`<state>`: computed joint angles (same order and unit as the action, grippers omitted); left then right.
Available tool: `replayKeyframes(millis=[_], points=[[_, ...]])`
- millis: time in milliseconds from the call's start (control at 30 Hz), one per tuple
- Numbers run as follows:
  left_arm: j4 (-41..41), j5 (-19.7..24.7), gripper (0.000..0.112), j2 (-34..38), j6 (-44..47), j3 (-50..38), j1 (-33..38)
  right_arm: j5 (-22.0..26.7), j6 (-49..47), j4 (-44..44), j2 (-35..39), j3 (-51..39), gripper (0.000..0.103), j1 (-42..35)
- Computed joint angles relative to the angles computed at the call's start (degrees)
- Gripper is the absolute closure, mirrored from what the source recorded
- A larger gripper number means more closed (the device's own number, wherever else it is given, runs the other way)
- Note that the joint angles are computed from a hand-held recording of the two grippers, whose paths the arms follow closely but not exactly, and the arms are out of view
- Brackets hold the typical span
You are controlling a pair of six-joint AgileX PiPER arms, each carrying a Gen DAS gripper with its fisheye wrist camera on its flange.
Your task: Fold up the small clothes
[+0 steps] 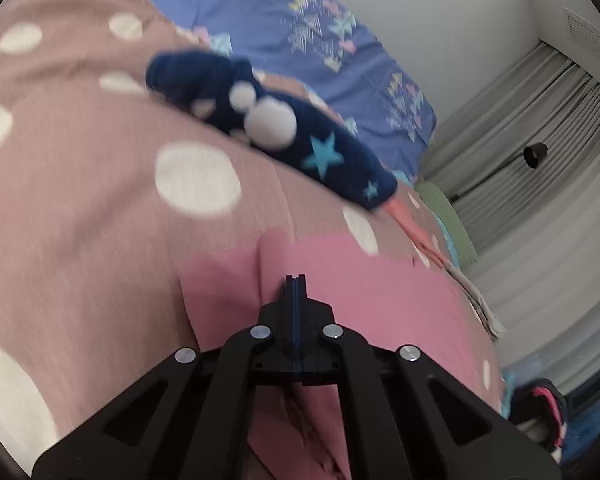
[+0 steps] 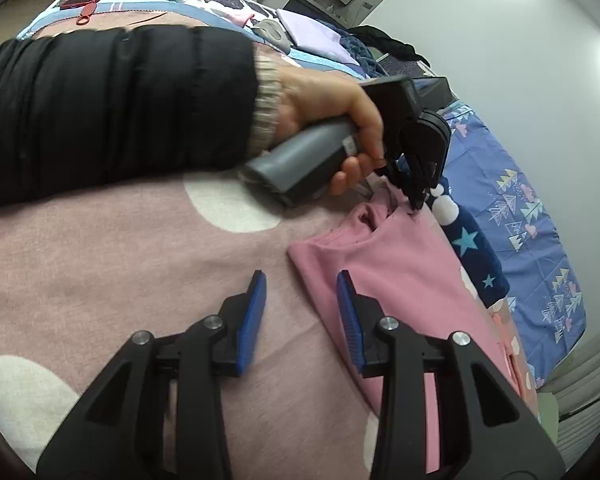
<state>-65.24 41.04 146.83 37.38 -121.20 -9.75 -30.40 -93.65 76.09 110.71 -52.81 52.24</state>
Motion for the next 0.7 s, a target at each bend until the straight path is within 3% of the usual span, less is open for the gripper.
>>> replayKeyframes(millis=[100,167,233,267,333,433,500,533,567,633,700], points=[[-6.54,-4.63,0.112,-2.65,7.19,4.19,1.37,0.04,-1.15,1.08,-0.02,-0.57,0.066,-0.41],[-12.54,-1.38,0.112,-2.39,11.34,6.29,3.52,-0.02,-1.35,0.99,0.28,-0.64,0.063,-0.56],[-13.63,2.61,0.111,-0.90,10.63,5.10,4.73,0.12,-1.47,1.06,0.55,-0.78,0.062,-0.67],[-12.95,3.60,0.097,-0.61,9.73,4.58,4.87,0.34,-1.44,1.01,0.53,-0.86,0.062,-0.84],[-12.19,3.87,0.079,-0.73,10.32,4.01,3.97,0.52,-1.67,1.29,0.50,-1.09,0.062,-0.94],[-2.26,3.77,0.075,0.19,5.77,-1.09,1.17,0.62,-1.40,1.45,0.23,-0.89,0.062,-0.88],[9.20,0.08,0.075,1.67,-4.60,-4.75,-1.86,0.59,-1.19,1.64,0.04,-0.64,0.061,-0.81],[12.68,-0.10,0.081,3.03,-8.56,-7.15,-2.46,0.45,-1.14,1.75,0.01,-0.57,0.061,-0.71],[13.87,0.01,0.112,4.26,-10.47,-9.29,-2.49,0.33,-1.15,1.81,-0.06,-0.51,0.061,-0.61],[9.37,-1.83,0.112,3.34,-7.41,-6.70,-1.37,0.09,-1.02,1.76,-0.15,-0.44,0.059,-0.53],[-2.02,-6.61,0.112,-1.19,2.75,1.86,0.28,0.07,-0.78,1.79,-0.36,-0.48,0.056,-0.60]])
